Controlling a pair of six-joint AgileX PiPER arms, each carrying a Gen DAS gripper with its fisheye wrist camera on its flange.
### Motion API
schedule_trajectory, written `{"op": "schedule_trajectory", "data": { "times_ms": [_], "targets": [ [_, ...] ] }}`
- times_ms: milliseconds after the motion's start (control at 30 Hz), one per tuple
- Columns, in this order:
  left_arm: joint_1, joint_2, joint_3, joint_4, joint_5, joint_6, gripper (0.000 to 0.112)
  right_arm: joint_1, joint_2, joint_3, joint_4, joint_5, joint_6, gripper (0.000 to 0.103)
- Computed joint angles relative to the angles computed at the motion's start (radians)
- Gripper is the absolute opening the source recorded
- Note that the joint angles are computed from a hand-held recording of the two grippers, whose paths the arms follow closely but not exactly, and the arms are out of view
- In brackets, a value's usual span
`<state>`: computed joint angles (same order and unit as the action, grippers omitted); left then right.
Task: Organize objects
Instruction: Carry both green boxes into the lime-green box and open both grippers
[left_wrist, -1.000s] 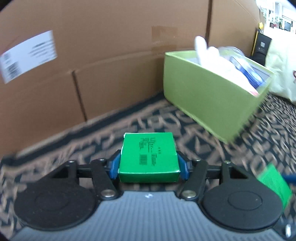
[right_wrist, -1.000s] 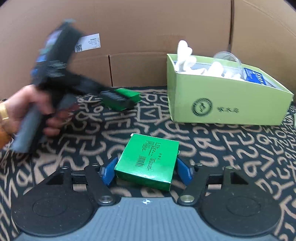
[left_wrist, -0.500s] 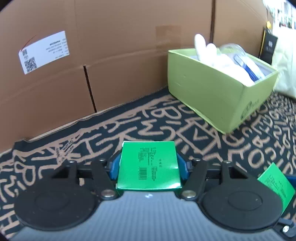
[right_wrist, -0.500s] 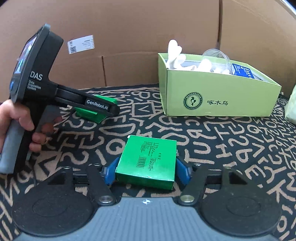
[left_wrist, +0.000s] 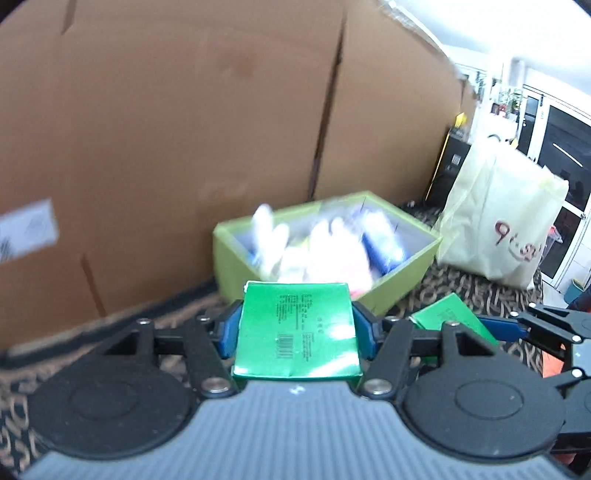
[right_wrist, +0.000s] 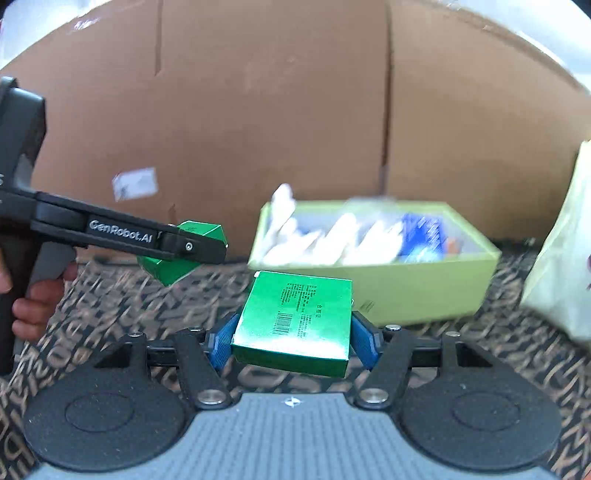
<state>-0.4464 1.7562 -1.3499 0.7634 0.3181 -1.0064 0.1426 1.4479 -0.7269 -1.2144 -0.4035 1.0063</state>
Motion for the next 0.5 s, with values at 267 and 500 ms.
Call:
{"op": "schedule_trajectory", "data": {
  "times_ms": [267, 500],
  "targets": [
    [-0.034, 0.268, -0.422, -0.041, 0.206, 0.095, 0.06, -0.022, 0.213, -0.319, -0.288, 0.031, 0.349, 0.068],
    [0.001, 0.5, -0.759, -0.135, 0.34, 0.196, 0.06, -0.007, 0.415, -0.562, -0.469, 0.086, 0.513, 0.068]
  ]
}}
